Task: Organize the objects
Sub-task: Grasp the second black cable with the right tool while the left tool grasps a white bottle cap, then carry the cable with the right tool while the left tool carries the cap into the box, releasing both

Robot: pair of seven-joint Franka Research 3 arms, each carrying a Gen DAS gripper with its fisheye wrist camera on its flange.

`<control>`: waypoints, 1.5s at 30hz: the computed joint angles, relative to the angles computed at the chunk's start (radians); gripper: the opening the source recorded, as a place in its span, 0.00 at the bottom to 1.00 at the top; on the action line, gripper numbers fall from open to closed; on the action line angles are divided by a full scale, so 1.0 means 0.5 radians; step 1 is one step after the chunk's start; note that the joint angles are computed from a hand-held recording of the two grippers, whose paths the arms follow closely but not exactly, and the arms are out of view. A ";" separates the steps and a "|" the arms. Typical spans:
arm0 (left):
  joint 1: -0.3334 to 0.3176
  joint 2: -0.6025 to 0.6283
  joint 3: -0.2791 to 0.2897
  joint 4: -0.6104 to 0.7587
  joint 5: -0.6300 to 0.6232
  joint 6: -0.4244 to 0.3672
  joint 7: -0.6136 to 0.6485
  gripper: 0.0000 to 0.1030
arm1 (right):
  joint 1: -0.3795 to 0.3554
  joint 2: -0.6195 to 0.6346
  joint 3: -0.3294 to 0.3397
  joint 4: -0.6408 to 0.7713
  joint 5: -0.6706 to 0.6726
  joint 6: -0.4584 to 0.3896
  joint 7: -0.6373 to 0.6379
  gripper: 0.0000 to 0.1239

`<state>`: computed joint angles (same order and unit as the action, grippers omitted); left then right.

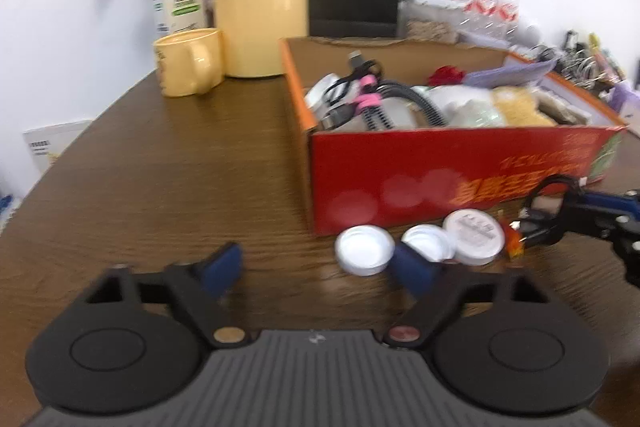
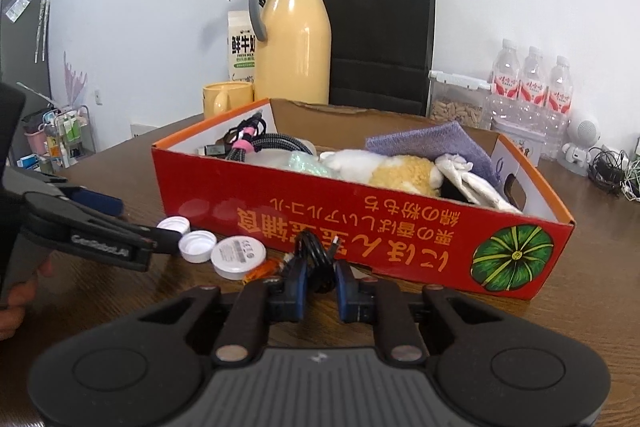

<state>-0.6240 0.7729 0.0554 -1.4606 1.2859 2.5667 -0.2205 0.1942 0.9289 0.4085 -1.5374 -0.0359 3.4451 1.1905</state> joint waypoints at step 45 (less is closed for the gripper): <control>-0.077 0.041 -0.016 0.421 0.731 -0.276 -0.438 0.28 | 0.057 0.136 -0.107 0.480 -0.484 0.250 0.471 0.11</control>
